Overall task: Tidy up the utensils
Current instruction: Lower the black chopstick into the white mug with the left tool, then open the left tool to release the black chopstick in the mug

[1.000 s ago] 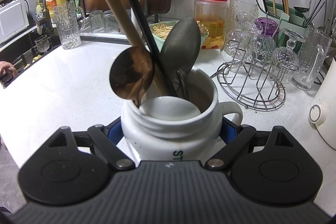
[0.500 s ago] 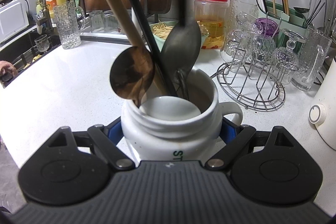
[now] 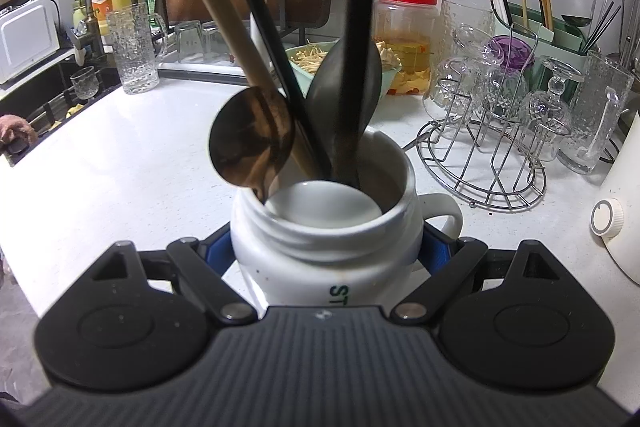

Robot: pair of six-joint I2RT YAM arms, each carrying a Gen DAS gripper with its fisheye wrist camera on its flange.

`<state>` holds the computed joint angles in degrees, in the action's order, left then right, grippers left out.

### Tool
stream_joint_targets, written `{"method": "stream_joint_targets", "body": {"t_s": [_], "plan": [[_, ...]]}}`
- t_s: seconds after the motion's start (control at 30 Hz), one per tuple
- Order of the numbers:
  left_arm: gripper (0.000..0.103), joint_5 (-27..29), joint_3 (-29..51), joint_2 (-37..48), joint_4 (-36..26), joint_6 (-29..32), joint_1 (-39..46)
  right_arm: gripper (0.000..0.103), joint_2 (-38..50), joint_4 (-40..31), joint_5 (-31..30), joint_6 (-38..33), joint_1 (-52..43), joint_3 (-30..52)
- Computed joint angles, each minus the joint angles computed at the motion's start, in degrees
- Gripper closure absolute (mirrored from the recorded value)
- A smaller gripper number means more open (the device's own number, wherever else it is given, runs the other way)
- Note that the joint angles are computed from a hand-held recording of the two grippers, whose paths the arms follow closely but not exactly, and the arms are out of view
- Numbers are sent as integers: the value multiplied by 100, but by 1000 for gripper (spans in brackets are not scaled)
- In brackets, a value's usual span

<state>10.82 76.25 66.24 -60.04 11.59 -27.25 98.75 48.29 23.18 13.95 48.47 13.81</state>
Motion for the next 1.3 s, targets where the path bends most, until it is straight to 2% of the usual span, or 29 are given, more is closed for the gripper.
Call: {"method": "stream_joint_targets", "body": {"t_s": [0.3, 0.4, 0.5, 0.63, 1.03, 1.1, 1.17, 1.2, 1.3], "plan": [[98, 156, -44, 568, -183, 276, 8, 12, 0, -15, 13, 10, 9, 9], [97, 238, 106, 766, -386, 264, -32, 12, -64, -168, 31, 40, 21, 55], [97, 69, 24, 861, -354, 263, -50, 12, -58, -203, 112, 95, 76, 73], [98, 297, -114, 1070, -319, 162, 242, 12, -63, -263, 207, 174, 140, 91], [97, 485, -391, 918, -127, 123, 556, 12, 46, -109, 323, 253, 207, 74], [93, 604, -383, 798, -155, 177, 663, 12, 68, -86, 380, 292, 238, 69], [80, 680, -450, 593, -112, 205, 772, 12, 68, -116, 441, 342, 275, 80], [77, 723, -496, 454, -99, 225, 845, 12, 69, -141, 472, 373, 296, 92], [75, 1032, -723, -12, -8, 399, 1159, 12, 53, -250, 542, 446, 343, 141]]}}
